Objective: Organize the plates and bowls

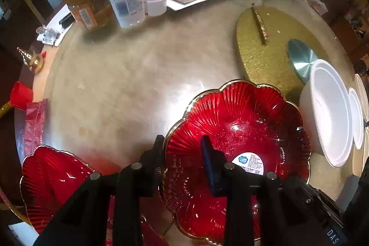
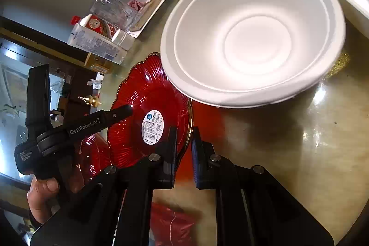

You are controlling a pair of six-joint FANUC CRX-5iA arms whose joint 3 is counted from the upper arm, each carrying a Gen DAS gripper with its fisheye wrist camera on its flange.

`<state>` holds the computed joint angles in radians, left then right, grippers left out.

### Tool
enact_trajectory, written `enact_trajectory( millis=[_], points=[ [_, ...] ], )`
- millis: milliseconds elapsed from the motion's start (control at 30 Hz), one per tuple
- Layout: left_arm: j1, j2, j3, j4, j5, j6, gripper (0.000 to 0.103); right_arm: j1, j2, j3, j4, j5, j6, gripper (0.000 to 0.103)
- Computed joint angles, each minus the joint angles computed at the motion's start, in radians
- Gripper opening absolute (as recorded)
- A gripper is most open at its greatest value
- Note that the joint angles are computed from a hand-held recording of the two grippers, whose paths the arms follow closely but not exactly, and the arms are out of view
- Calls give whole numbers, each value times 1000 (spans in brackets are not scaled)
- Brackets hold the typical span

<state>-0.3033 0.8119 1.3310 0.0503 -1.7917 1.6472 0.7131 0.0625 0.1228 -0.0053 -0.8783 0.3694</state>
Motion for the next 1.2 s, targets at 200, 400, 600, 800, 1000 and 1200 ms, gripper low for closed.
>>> enact_trajectory(
  millis=[200, 400, 600, 800, 1000, 1200],
  points=[
    [-11, -104, -138, -22, 87, -10, 29, 24, -34, -37, 44, 25, -24, 11],
    [4, -206, -273, -2, 164, -7, 28, 62, -57, -46, 119, 34, -57, 11],
    [29, -326, -417, 5, 255, -5, 28, 112, -63, -28, 184, 26, -60, 11],
    [86, -482, -624, 26, 356, -8, 28, 161, -40, 17, 222, 15, -38, 11],
    [151, -592, -774, 47, 426, 11, 28, 200, 13, 90, 216, -3, 20, 11],
    [187, -670, -881, 24, 472, 33, 28, 226, 61, 148, 196, -23, 76, 11]
  ],
)
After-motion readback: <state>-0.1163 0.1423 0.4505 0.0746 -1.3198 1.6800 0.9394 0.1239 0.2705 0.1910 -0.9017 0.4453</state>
